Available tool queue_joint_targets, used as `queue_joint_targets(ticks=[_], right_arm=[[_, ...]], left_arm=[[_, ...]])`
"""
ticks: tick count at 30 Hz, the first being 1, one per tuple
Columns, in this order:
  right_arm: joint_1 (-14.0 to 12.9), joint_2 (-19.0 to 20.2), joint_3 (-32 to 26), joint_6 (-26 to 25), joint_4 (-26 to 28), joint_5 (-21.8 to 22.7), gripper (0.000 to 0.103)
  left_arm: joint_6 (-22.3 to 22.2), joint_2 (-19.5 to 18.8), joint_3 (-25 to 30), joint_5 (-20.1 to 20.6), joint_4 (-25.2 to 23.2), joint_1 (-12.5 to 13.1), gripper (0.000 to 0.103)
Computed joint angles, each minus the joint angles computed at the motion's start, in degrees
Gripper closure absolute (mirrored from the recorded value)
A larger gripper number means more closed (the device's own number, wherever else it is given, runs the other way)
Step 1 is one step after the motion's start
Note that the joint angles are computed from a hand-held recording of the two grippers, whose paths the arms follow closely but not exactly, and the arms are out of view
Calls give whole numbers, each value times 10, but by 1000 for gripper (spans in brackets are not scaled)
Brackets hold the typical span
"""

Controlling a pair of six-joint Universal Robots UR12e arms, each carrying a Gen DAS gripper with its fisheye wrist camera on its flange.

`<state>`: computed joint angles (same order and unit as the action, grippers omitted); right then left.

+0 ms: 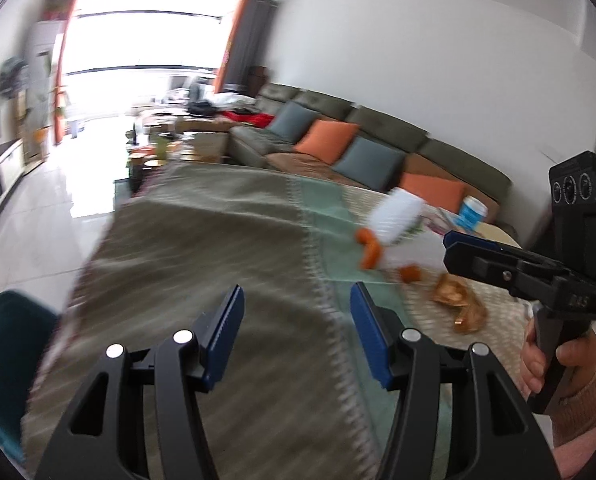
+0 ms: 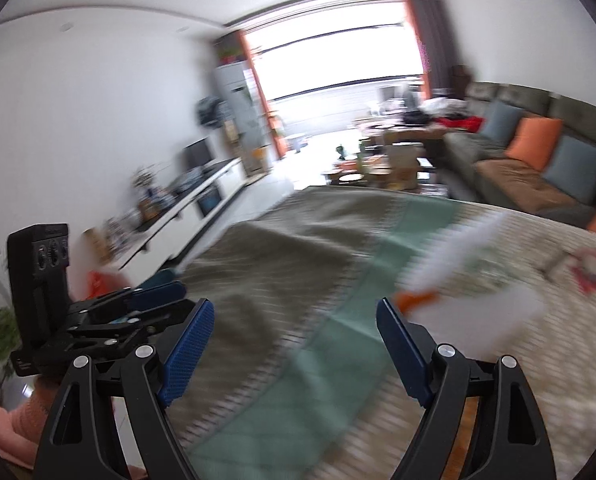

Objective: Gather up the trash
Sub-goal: 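Move both tools back over the bed toward the foam sleeve and foil bag, then grasp the white foam net sleeve with the left tool while the right tool grasps the gold foil bag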

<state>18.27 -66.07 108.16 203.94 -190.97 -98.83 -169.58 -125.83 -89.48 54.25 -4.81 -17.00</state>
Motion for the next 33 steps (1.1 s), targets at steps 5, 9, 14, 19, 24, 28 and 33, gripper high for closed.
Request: queue_joint_targets(ticks=[5, 9, 14, 19, 24, 28, 33], right_arm=[[-13, -34, 59, 56, 10, -68, 20], [-26, -55, 97, 105, 31, -88, 20], [-34, -61, 115, 127, 50, -80, 20], [-34, -61, 118, 128, 61, -66, 20], [-43, -59, 119, 130, 68, -44, 20], [-44, -58, 119, 129, 72, -32, 21], [-45, -57, 122, 130, 66, -24, 28]], left_arm=[[52, -9, 20, -22, -51, -20, 47], [94, -17, 40, -29, -92, -41, 47], [120, -29, 62, -25, -117, -61, 47], [137, -43, 91, -17, -134, -75, 47], [162, -57, 119, 13, -154, -92, 47], [179, -68, 139, 38, -176, -102, 48], [174, -74, 151, 51, -189, -104, 63]])
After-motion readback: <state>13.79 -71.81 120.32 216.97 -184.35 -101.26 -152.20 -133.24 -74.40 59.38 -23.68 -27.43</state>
